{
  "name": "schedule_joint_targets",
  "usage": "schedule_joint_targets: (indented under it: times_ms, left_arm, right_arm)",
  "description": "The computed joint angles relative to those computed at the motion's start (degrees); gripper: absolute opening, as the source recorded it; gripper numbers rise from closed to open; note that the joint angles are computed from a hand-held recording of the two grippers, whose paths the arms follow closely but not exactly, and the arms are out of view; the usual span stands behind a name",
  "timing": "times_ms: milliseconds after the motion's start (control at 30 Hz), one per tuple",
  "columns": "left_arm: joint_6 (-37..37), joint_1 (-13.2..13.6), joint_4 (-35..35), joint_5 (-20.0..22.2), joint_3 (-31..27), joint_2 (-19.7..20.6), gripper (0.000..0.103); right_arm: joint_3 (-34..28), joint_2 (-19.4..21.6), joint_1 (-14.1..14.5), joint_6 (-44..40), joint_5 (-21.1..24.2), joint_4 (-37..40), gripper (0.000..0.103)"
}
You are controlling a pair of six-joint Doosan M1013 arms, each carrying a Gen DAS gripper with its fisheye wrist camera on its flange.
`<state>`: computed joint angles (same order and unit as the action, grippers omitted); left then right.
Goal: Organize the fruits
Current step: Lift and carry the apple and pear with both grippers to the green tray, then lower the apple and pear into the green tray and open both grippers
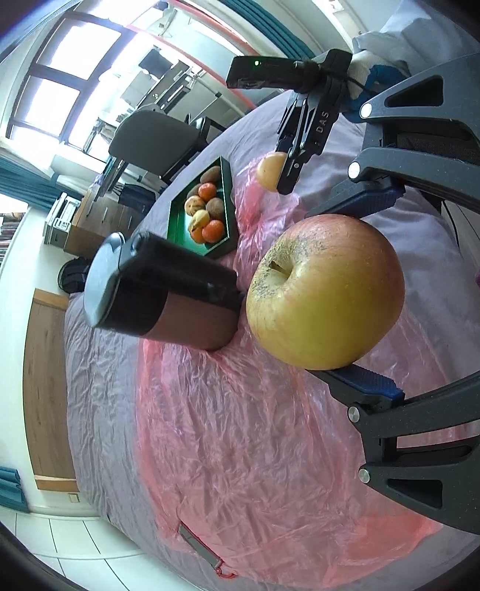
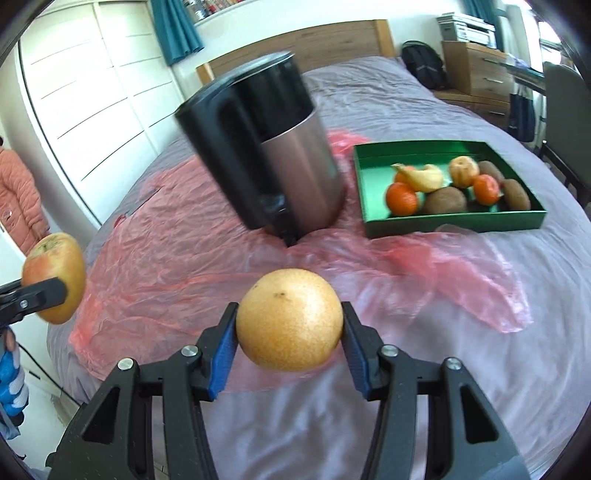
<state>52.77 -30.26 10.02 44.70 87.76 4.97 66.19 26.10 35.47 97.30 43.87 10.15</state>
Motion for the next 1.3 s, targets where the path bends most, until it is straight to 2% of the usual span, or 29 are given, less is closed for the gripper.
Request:
schedule_joint_targets:
  times_ms: [300,433,633,800,1100,1300]
  left_arm:
    - [8.7,-2.2,-6.4,-2.0,-6.5,3.2,0.065]
    - [13.7,-2.8,-9.9,-1.9,-11.0,6.3,0.065]
    - [19.5,-3.4,-13.4,0.5,-19.3,12.7,0.065]
    - [20.4,-3.0,-13.9,3.4,-26.0,18.2,0.065]
    - [14.6,-1.7,-7.9,9.5,-40.5,29.5,0.065]
    - [8.3,-0.5,-2.3,17.0,-51.9,38.0,0.065]
  right_arm:
    - [3.7,-3.4,-3.6,7.5,-3.5,-6.5,0.070]
    - [4.6,-4.3,-5.4,11.2,-4.4,-10.0,0.070]
    - [3.8,-4.0,-7.6,14.8,-5.4,-13.8,0.070]
    - [0.8,-1.6,-9.3,14.8,-6.0,-14.0,0.070]
    - [-8.8,5.9,-11.2,12.4,-3.9,-14.0,0.070]
    - [-17.0,12.1,-12.2,12.9,-2.0,-14.8,0.070]
